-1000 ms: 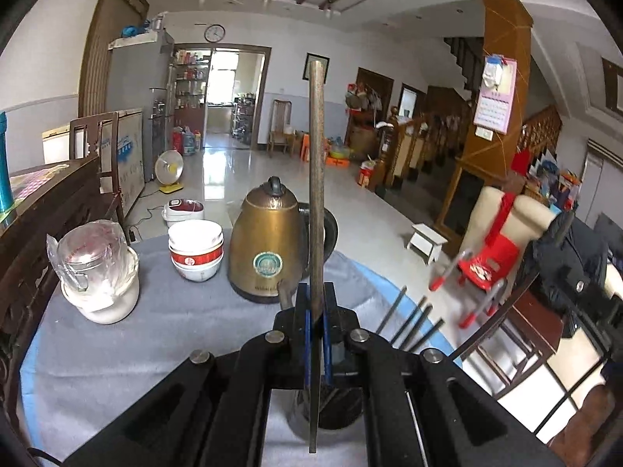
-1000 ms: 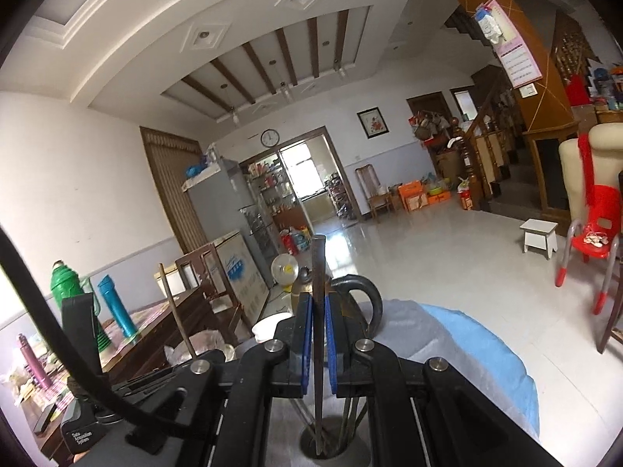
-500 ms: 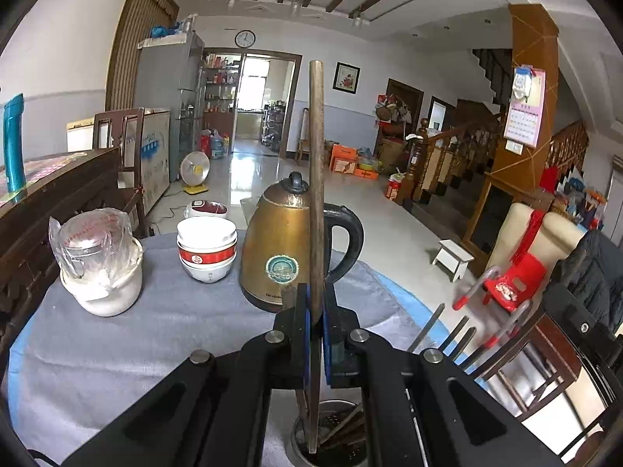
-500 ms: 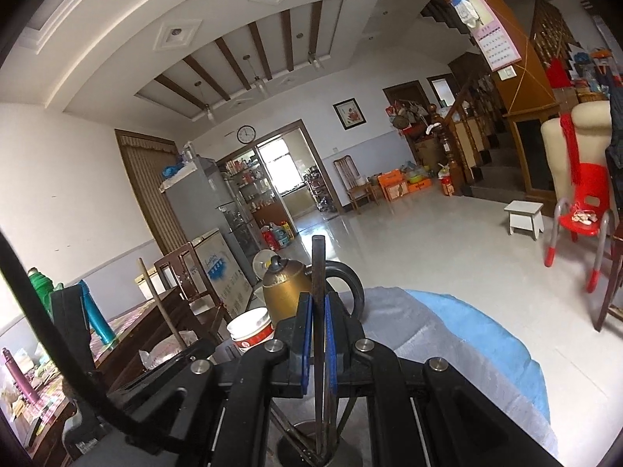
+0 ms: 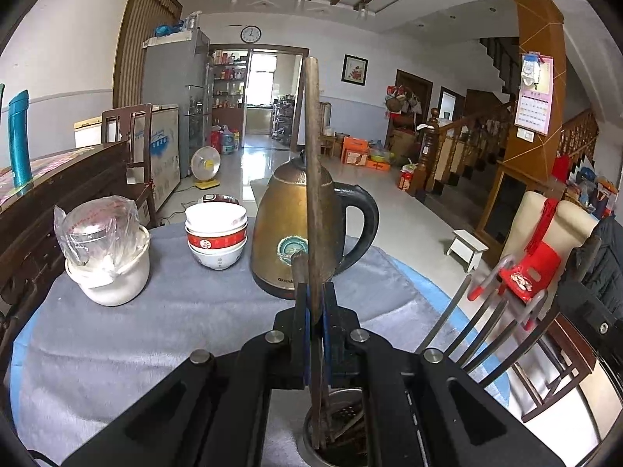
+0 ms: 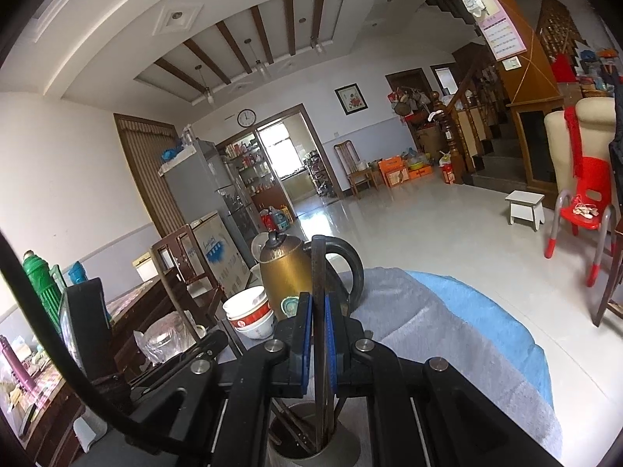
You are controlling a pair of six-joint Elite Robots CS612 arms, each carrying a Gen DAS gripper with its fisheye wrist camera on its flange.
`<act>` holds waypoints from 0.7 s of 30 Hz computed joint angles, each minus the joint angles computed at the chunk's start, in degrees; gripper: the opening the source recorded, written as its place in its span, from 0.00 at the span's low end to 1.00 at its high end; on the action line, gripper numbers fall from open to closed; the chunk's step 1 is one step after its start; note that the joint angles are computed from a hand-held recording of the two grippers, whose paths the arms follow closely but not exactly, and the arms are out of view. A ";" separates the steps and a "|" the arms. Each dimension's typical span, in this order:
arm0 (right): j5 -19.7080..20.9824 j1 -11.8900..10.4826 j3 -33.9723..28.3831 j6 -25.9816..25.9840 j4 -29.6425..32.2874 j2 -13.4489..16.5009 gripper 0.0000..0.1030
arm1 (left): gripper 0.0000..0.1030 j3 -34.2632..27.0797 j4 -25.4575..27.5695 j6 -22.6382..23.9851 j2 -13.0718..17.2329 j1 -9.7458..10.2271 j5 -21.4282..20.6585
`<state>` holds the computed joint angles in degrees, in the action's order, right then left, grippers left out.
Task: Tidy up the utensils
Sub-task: 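Raise the left tool's chopstick over the cup while the right tool lowers its chopstick in, then open both tools to drop the chopsticks into the grey cup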
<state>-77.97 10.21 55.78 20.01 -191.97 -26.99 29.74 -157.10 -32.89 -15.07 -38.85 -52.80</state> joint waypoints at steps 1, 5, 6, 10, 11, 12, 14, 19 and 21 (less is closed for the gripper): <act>0.04 0.03 0.10 -0.22 0.11 -0.04 0.07 | 0.05 0.12 -0.17 -0.09 0.00 0.02 -0.10; 0.57 0.02 0.20 -0.54 0.58 -0.15 0.07 | 0.06 0.19 0.10 -0.05 0.09 0.04 0.14; 0.60 0.05 0.31 -0.71 0.59 -0.20 0.07 | 0.06 0.31 0.09 -0.14 0.07 0.05 0.03; 1.20 -0.03 0.45 -0.93 0.84 -0.26 0.07 | 0.06 0.47 0.58 -0.60 0.07 0.05 0.07; 1.28 -0.05 0.23 -0.87 1.07 -0.19 0.07 | 0.06 0.66 0.64 -0.69 0.00 0.05 0.19; 1.40 -0.06 0.30 -0.78 1.14 -0.20 0.07 | 0.06 0.63 0.68 -0.75 0.02 0.07 0.16; 1.73 -0.15 0.47 -0.80 1.44 -0.28 0.07 | 0.06 1.11 0.70 -1.03 -0.20 0.13 0.00; 1.97 -0.13 0.66 -1.09 2.42 -0.41 0.07 | 0.07 2.40 1.24 -1.75 -0.80 0.27 -0.67; 2.06 -0.09 0.71 -1.38 2.80 -0.44 0.07 | 0.08 2.99 1.38 -1.84 -1.06 0.27 -0.84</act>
